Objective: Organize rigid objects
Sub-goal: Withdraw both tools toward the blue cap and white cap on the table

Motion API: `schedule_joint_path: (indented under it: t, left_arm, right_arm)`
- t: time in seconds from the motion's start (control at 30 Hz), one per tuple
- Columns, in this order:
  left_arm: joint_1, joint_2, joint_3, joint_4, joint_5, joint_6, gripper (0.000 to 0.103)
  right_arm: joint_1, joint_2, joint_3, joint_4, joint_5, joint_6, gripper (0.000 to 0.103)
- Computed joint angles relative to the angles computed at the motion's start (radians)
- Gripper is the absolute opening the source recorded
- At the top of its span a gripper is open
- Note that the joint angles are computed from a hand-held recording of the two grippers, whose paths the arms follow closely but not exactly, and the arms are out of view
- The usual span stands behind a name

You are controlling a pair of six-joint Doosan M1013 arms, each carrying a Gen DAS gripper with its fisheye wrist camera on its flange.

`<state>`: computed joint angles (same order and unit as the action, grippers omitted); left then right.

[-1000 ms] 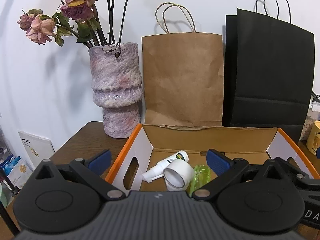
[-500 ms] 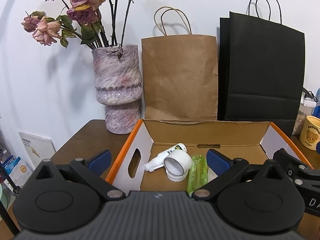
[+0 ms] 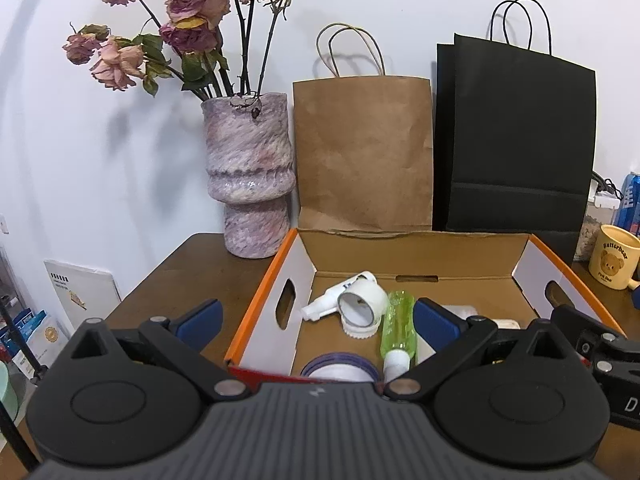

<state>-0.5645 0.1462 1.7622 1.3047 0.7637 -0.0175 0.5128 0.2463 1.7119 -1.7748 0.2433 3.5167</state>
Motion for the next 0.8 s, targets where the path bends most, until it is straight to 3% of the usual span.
schedule_joint_path:
  t: [0.5,0.8]
  left_arm:
    - [-0.03,-0.054,0.071,-0.014,0.027,-0.018,0.103]
    - [-0.056,-0.088,0.126,-0.009,0.041,-0.03,0.103]
  right_arm:
    - [0.023,-0.054,0.062,0.034,-0.03,-0.032,0.103]
    - [0.043,-0.079,0.098,0.162,-0.056,-0.174,0.103]
